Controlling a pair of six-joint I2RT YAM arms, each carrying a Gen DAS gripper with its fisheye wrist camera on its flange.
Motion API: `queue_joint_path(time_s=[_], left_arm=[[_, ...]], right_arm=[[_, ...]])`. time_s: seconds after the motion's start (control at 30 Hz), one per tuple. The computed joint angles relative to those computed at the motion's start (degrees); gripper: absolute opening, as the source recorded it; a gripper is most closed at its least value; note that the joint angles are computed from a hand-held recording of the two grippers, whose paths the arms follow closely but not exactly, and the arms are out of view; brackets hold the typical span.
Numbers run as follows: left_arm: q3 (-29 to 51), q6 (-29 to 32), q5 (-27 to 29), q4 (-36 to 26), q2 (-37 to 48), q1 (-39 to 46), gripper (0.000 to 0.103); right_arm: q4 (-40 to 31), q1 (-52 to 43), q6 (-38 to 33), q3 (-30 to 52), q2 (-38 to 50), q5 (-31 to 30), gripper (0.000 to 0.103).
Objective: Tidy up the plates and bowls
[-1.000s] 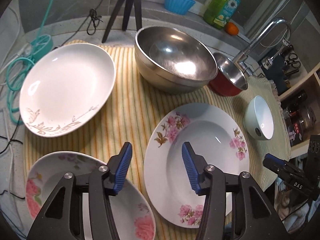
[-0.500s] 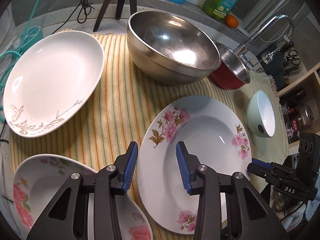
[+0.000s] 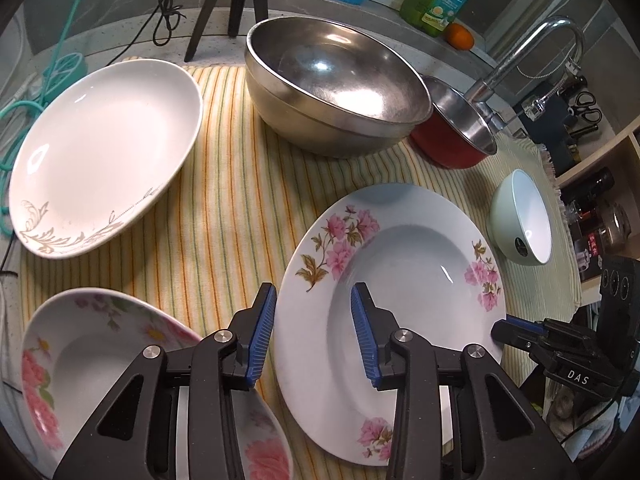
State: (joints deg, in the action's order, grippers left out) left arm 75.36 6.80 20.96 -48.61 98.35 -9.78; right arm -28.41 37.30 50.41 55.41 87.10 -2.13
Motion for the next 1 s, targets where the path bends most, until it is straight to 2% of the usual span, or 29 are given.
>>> queue_joint_path(time_s=[0.47, 1.0], left_arm=[[-7.8, -2.7, -0.4, 0.9, -7.3, -2.5, 0.035], [-14.7, -6.2, -0.9, 2.3, -13.8, -2.7, 0.035]], right_arm=[[-4.4, -0.3, -1.7, -3.6, -5.5, -1.5, 0.019], [-5.7, 0.4, -4.5, -2.5, -5.0, -0.4, 0.02]])
